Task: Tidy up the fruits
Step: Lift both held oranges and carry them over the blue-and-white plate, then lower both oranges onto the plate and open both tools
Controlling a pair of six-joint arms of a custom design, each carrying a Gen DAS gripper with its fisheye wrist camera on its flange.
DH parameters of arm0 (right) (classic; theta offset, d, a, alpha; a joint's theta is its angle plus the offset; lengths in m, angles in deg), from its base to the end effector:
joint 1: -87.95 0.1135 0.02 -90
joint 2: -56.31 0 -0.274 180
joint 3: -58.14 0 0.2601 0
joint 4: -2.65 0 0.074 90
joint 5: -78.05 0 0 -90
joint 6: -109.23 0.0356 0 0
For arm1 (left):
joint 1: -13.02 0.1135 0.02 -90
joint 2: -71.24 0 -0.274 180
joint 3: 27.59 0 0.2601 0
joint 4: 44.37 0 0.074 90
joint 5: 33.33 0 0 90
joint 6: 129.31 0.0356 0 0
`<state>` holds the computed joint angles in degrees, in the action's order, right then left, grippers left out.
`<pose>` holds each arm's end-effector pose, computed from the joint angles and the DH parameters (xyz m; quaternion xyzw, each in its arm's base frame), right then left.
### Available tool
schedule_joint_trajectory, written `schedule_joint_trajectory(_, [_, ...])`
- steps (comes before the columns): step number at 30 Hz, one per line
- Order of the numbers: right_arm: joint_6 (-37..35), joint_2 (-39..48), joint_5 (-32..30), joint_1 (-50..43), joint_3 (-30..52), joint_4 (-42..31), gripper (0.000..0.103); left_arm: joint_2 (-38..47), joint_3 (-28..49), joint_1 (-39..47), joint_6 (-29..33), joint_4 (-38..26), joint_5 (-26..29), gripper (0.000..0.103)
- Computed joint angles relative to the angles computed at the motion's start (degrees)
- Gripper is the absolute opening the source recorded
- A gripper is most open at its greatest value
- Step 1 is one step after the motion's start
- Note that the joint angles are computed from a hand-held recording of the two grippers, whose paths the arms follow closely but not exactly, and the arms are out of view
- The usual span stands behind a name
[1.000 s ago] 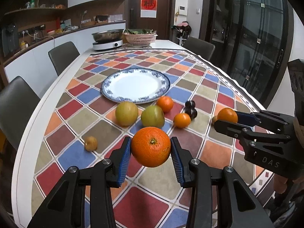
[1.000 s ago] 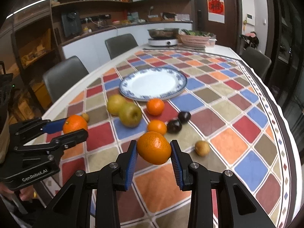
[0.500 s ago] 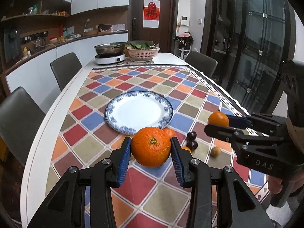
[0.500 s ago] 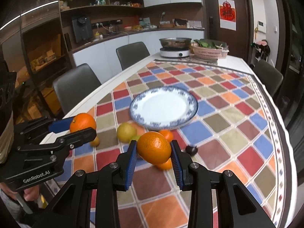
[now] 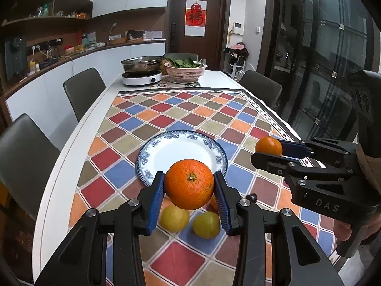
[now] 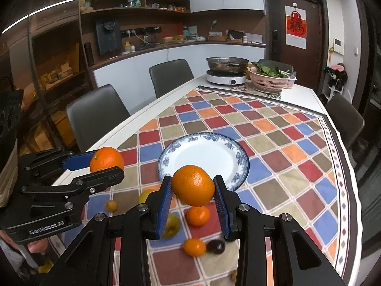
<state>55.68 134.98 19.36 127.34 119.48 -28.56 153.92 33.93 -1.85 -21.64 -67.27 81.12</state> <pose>0.2309 0.1657 0.2264 0.0724 0.9027 0.0104 0.4240 0.2902 -0.0923 0.2174 0.3314 0.8406 -0.1856 0.3860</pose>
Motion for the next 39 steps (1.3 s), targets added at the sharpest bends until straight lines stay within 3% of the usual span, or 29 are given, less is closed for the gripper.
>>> schedule_joint_trajectory(14, [-7.89,7.9,-10.61,-11.11,7.09,1.75,0.036,13.33,14.49,-1.71,0.75,-3.76,-1.73,0.04])
schedule_joint_trajectory(26, [-11.28,21.12,-19.02,-21.18,17.08,0.4,0.036,32.37,34.82,-4.4,2.11,-10.97,-4.19,0.04])
schedule_joint_trajectory(39, [-12.38,35.18,-26.13,-28.62,27.36,-3.25,0.036,52.24,57.6,-6.25,-0.3,-23.69,-7.59,0.04])
